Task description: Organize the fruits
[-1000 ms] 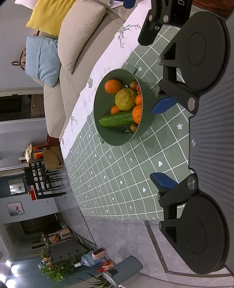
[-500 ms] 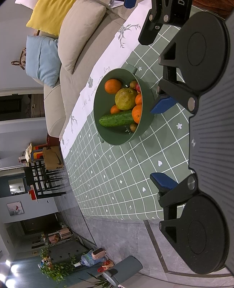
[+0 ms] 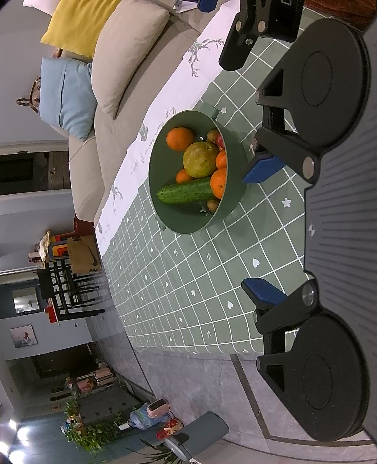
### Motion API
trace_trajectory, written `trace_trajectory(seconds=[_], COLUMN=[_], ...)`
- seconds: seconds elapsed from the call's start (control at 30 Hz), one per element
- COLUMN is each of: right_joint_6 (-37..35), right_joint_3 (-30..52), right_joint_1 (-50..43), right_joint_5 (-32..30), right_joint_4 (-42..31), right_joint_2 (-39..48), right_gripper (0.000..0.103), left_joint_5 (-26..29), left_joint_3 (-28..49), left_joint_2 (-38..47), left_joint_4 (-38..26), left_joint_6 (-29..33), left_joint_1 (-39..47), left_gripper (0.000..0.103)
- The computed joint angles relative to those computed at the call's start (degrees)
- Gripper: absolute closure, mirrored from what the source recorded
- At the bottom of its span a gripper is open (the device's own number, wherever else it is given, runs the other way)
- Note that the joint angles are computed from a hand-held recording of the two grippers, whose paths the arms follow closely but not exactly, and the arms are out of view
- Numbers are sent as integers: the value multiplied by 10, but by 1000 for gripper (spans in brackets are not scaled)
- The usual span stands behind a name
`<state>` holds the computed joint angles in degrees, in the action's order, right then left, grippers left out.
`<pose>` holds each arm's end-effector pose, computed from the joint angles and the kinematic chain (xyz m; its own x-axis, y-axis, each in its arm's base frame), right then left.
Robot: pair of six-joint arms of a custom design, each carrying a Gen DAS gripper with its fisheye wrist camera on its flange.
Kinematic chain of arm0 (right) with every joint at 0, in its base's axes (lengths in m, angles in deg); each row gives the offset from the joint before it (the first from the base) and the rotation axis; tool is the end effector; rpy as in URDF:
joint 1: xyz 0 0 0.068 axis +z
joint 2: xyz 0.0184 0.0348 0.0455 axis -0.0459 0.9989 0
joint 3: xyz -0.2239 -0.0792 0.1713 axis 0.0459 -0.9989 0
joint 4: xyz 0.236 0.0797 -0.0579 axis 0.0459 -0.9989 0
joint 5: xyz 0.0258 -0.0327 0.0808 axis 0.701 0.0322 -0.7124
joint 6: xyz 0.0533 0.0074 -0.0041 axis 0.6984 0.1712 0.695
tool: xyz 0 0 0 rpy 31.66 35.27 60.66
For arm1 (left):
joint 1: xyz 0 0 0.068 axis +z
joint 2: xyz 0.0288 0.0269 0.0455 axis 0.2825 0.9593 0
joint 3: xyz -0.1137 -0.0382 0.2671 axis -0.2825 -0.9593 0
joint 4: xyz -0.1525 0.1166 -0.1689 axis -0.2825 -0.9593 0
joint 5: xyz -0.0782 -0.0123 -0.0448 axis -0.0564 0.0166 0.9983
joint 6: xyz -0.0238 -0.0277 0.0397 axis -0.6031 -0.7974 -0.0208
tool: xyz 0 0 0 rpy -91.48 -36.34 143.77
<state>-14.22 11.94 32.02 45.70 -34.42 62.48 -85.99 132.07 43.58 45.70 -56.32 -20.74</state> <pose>0.2198 0.1254 0.1064 -0.4944 0.1415 -0.8577 0.2102 0.9768 0.0399 0.3067 -0.2194 0.1181 -0.5767 0.3150 -0.7538 0.3525 0.9283 0.1183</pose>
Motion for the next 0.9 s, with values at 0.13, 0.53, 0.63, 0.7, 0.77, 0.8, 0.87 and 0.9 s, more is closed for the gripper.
trace_trajectory(seconds=[0.13,0.53,0.63,0.7,0.77,0.8,0.87,0.9], right_joint_6=[1,5,6,8,8,8,7,8], right_joint_3=[-1,-2,-2,-2,-1,-1,0,1], right_joint_1=[1,0,0,0,-2,-3,-7,-9], right_joint_5=[1,0,-1,-3,-5,-6,-10,-13], right_joint_4=[-1,-3,-2,-1,1,1,3,3], right_joint_2=[-2,-4,-1,2,5,6,9,11], right_gripper=[5,5,5,5,5,5,5,5], left_joint_5=[1,-6,-5,-5,-4,-3,-1,-1], left_joint_3=[0,1,1,2,3,5,7,7], left_joint_2=[-2,-4,-3,-1,1,2,4,4], left_joint_4=[-2,-3,-5,-5,-5,-5,-6,-7], left_joint_6=[1,-6,-6,-4,-3,-2,-1,-2], left_joint_1=[1,-3,-3,-3,-3,-3,-3,-3], left_gripper=[15,15,15,15,15,15,15,15])
